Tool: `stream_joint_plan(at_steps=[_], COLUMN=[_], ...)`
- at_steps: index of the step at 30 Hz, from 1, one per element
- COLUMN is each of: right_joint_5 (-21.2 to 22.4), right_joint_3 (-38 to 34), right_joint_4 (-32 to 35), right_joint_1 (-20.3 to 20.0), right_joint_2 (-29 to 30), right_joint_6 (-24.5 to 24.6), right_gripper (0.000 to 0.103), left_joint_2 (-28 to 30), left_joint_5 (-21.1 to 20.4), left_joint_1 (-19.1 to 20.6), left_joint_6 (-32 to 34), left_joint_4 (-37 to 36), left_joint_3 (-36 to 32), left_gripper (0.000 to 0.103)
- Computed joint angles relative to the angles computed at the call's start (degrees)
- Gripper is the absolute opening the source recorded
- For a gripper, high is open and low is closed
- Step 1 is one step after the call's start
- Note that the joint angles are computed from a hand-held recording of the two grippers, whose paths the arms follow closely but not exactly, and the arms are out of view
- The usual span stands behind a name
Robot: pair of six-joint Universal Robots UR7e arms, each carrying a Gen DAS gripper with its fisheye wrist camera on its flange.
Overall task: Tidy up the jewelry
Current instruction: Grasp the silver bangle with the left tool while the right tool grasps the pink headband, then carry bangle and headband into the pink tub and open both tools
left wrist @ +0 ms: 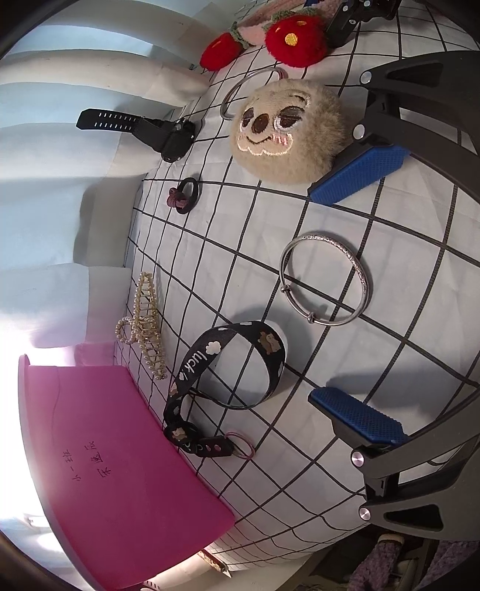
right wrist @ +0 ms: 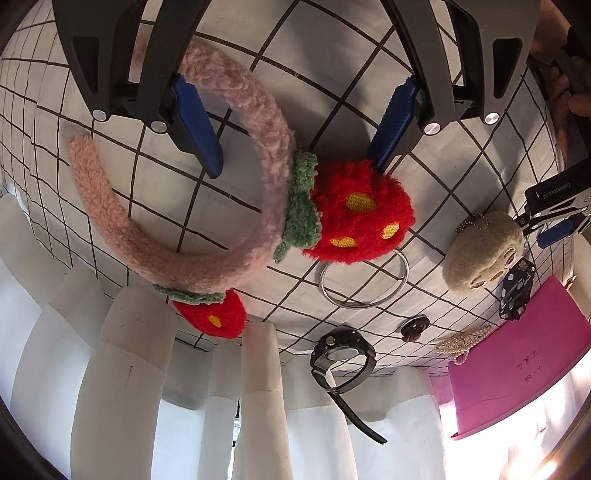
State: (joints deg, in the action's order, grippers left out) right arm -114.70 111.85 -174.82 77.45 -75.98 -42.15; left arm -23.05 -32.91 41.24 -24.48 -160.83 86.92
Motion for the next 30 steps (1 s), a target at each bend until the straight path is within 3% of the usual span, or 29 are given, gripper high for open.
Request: stream_joint_plan(at_steps=[5,8,12,14,16,26,30], right_joint_5=[0.2,1.1,1.9,2.3,2.3,6.3,8.1], right_joint_3=[0.3,0.8,1.6,1.9,2.1,3.4,2.8], right_joint_4=[-0.2,-0.2,-0.6,-0.5,-0.9,0.5,4.4], right_joint_1=[0.1,0.2,0.5,0.7,0.8,0.5,0.6], right_joint_2=[-0.1,-0.4,-0.5,-0.6,-0.6,-3.6,-5.0], right_joint_6=[-0.2,-1.1,-2.7,-3.3,-3.6,-1.3,1.1], right_gripper=[0.075,0.067,0.047,0.036,0.012,0.012,0.012], left_joint_2=[0.1,0.1,0.4,0.7,0.5,-1.8,-3.0], left_joint_5=[-2.0,-3.4,-5.1,-4.4,-5.1,-5.9,-6.1], left_joint_1=[0.0,-0.1,-0.6,-1.0,-0.8,-1.3,-1.7], left_joint_6=[4.7,7.3,10.2,10.8,10.0,6.4,4.9], left_joint_4=[-2.0,-3.3,-5.0,-5.0,-4.9,-4.9,-4.2], left_joint_3=[-0.1,0.0,0.4,0.2,0.3,2.6,3.1], left_gripper=[0.086,0.074,0.048,0.047,0.047,0.046,0.046])
